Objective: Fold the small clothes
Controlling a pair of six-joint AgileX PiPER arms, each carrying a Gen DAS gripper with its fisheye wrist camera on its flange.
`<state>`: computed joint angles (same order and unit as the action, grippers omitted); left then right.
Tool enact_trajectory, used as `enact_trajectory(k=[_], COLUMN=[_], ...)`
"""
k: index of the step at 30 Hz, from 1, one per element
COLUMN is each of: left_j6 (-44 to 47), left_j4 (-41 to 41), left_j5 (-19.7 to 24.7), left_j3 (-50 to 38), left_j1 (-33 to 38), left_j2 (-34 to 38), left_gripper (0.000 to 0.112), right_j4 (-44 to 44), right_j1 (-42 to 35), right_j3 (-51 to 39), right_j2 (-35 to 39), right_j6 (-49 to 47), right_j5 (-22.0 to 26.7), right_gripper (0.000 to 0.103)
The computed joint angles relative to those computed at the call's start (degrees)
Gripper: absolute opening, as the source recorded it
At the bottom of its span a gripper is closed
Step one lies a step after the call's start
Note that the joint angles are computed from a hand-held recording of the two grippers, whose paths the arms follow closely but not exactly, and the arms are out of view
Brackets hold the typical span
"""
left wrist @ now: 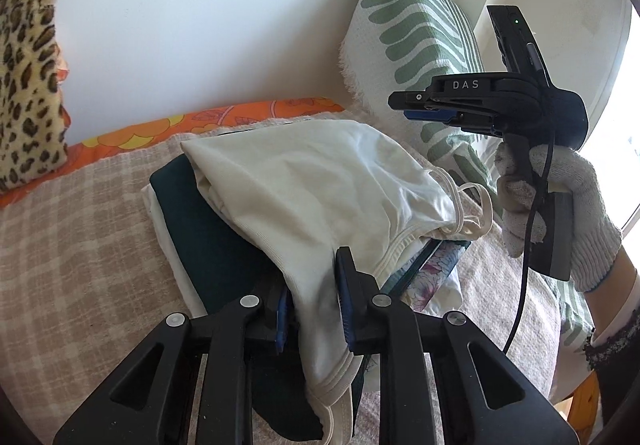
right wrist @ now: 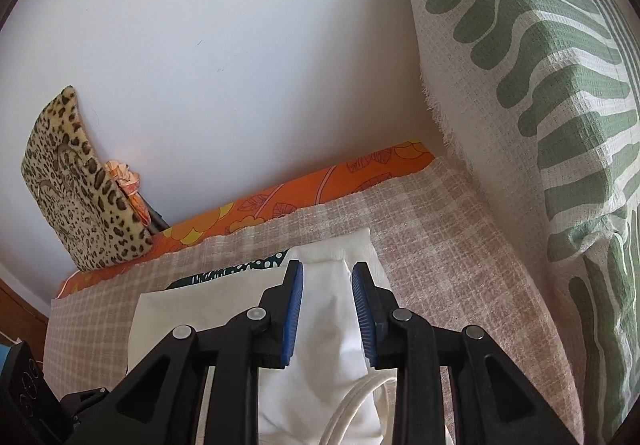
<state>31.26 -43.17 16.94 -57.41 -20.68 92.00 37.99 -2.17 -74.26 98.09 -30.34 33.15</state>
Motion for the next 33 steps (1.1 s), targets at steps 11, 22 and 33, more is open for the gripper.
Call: enact_trajectory(k=[11, 22, 33], left_j6=[-2.5, -12.6, -18.5], left_j4=[3.1, 14.8, 22.0], left_j5=[0.1, 3.0, 9.8], left_j3=[7.3, 12.6, 16.4], left_j1=[2.5, 3.5, 5.3], left_j2=[-8.1, -20.5, -36.8], left_gripper=[0.046, 0.046, 0.06], right_j4=[-5.5, -14.5, -42.1], right_j1=[3.5, 13.0, 27.7], right_j3=[6.7, 16.3, 20.7], right_j2=[-7.7, -18.3, -29.3], right_j6=[1.7, 10.3, 41.9], right_j5=[-2.1, -4.8, -2.8], right_gripper=[0.029, 0.033, 0.051])
